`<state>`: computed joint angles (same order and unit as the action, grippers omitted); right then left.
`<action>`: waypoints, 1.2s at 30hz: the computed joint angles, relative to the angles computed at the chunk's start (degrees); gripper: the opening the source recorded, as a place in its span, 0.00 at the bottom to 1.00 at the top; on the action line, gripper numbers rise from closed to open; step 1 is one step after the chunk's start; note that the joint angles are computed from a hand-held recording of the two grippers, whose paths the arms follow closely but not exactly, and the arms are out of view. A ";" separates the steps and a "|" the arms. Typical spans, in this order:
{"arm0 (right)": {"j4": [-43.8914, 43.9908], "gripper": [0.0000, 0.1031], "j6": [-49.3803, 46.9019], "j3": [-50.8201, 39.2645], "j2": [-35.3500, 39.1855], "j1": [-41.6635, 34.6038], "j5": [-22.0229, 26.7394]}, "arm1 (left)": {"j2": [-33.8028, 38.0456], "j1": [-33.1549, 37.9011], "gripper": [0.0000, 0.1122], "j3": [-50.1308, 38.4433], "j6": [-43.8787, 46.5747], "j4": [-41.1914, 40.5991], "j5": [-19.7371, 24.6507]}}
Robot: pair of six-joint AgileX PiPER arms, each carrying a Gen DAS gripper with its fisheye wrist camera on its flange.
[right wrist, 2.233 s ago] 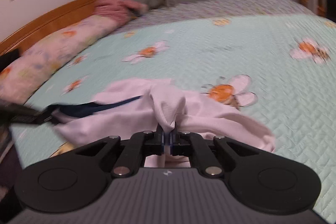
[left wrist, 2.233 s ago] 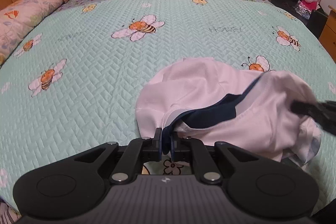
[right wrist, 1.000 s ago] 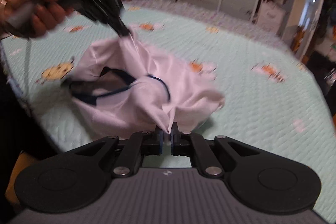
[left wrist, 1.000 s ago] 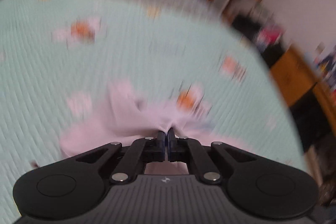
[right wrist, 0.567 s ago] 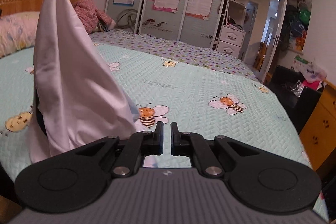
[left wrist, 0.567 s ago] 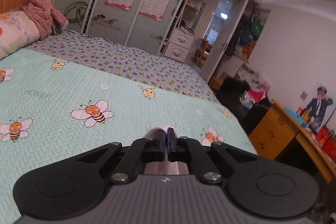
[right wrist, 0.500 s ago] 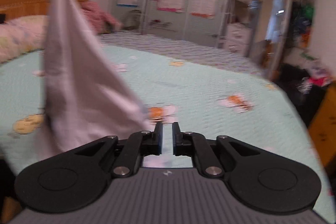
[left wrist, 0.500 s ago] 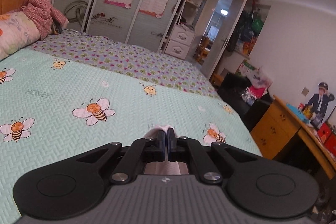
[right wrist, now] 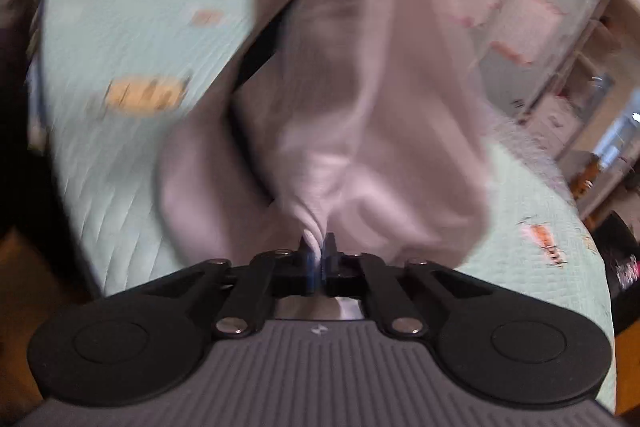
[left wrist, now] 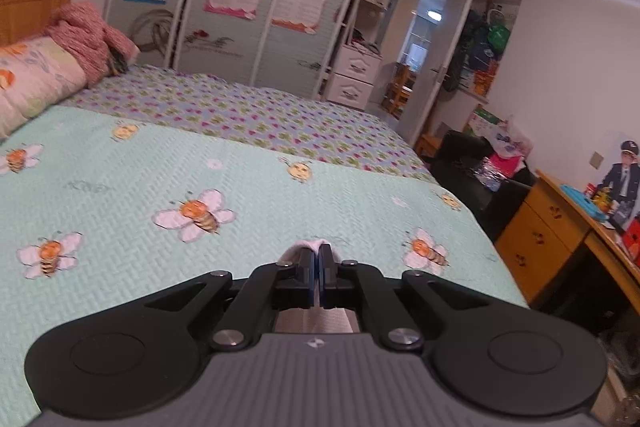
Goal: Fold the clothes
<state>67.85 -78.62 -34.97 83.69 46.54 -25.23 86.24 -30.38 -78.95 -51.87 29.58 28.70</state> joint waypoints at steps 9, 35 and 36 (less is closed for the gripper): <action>5.67 0.02 -4.78 -12.39 -19.02 -11.44 -5.08 | -5.84 -3.39 0.00 -0.51 -10.57 14.33 1.46; 21.21 0.03 -18.25 -44.39 -0.61 -28.60 12.30 | 13.05 1.71 0.01 -26.94 11.33 0.05 10.91; 24.15 0.03 -21.10 -43.98 0.39 -28.58 12.27 | 14.63 2.44 0.01 -26.71 12.53 -1.77 10.99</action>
